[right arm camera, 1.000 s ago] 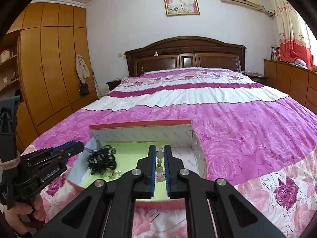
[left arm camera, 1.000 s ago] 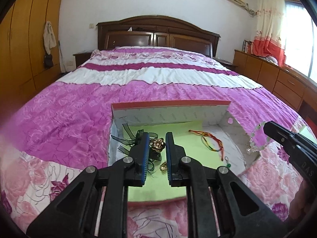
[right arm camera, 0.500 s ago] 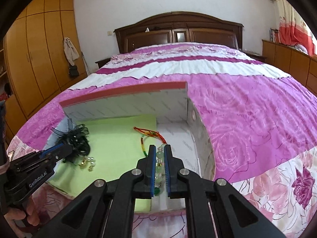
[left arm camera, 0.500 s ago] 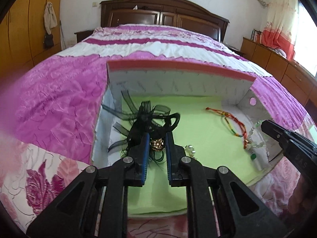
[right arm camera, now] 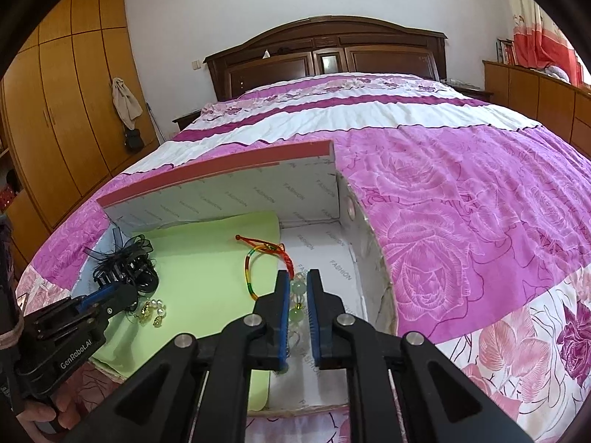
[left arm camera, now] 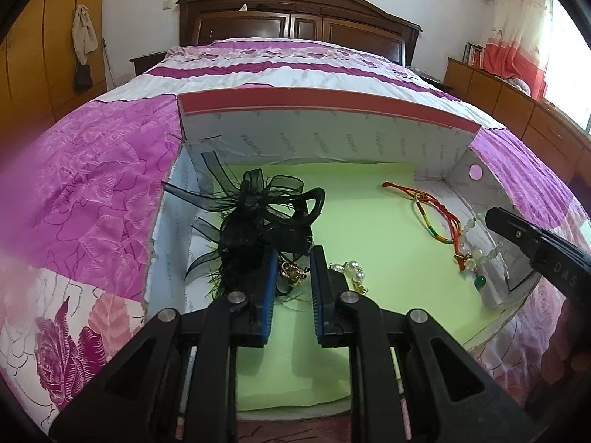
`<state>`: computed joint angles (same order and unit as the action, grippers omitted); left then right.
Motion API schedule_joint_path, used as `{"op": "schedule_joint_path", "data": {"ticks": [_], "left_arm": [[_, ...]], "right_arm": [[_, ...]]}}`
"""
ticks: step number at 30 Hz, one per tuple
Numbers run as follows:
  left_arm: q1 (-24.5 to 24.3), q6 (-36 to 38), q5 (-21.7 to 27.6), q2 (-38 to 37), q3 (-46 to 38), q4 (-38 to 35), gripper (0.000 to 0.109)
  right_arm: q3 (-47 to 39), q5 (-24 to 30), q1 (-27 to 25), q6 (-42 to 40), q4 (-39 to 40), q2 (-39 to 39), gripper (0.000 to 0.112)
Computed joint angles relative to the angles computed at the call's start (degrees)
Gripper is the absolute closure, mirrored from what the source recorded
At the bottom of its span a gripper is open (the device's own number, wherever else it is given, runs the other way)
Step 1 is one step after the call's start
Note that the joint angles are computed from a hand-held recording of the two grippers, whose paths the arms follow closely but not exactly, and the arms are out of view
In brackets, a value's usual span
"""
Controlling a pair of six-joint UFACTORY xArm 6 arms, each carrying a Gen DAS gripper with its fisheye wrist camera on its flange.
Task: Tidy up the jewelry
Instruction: 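Open the left tool over the green base while the right tool releases the bead bracelet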
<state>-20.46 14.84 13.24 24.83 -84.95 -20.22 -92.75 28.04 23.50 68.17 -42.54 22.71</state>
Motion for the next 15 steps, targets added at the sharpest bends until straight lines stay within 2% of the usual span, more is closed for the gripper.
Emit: {"op": "schedule_joint_path", "data": {"ticks": [2,7,15], "left_arm": [[-0.14,1.95,0.41,-0.14,-0.1,-2.21,0.092],[-0.42,2.79,0.4,-1.62,1.24,-3.05,0.08],[-0.83,7.06,0.12,-6.92,4.93,-7.78,0.077]], "right_arm": [[0.23,-0.77,-0.12,1.14,-0.74,-0.16,0.088],[1.51,-1.99,-0.05,2.6,-1.55,-1.69,0.086],[4.63,-2.37,1.03,4.6,-2.58,-6.5,0.084]]}}
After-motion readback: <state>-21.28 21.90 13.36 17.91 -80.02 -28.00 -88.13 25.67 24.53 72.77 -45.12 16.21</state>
